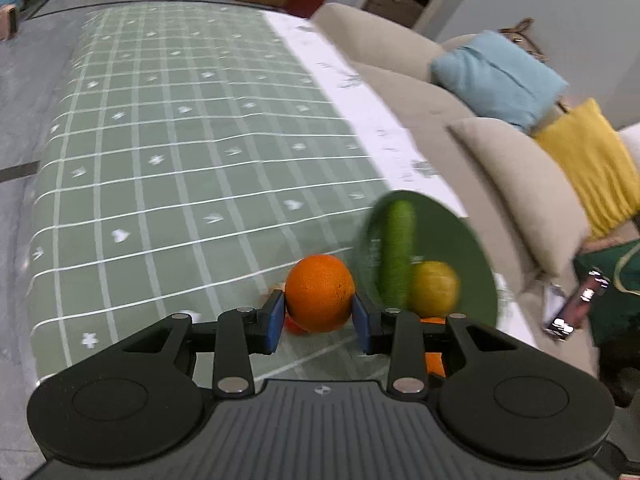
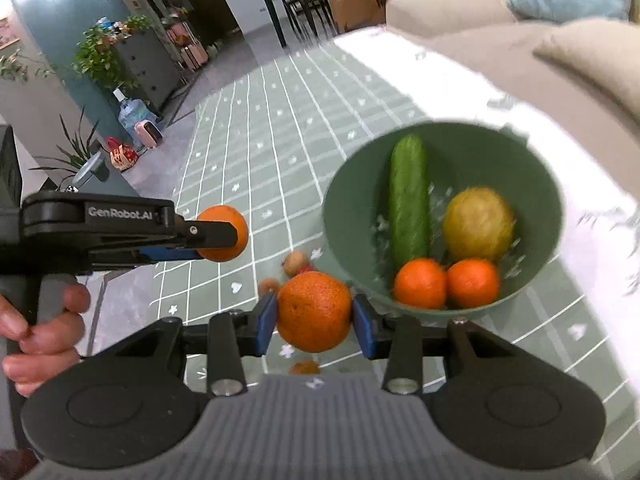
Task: Organize fruits
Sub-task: 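Lower the two mandarins into the green colander and open both tools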
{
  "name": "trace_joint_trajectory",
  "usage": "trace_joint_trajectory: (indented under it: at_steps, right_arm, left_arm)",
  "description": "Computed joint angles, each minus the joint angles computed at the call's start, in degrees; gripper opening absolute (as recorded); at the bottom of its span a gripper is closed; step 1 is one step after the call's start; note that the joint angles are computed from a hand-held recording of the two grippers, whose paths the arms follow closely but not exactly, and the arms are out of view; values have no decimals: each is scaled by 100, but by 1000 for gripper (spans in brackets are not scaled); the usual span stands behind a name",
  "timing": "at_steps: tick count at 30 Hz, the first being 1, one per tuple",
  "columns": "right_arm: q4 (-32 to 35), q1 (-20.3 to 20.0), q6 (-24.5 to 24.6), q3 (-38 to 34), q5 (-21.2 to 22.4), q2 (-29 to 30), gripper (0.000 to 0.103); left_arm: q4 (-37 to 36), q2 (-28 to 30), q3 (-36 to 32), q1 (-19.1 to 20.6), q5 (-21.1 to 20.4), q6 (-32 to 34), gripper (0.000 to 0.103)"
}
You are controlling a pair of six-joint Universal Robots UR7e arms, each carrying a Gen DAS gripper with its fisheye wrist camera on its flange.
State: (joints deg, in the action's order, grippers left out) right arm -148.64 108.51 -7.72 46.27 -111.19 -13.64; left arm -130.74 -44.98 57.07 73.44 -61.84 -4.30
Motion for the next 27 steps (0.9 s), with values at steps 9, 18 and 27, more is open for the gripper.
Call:
trace_joint_trajectory:
  at_steps: [9,18,27]
  right_arm:
    - [-135,-128,-701,192,-406,-413,38]
    - [874,-363,-1877,-913,-768,-35,38]
    - [2478,-494,-2738,-2719,-487,798,38]
  left_arm:
    - [637,522,-663,-267,-253,328,40]
    - [1977,1463,-2068,-308,-361,183,40]
    - [3140,2274,-3548,-221,-380,67,40]
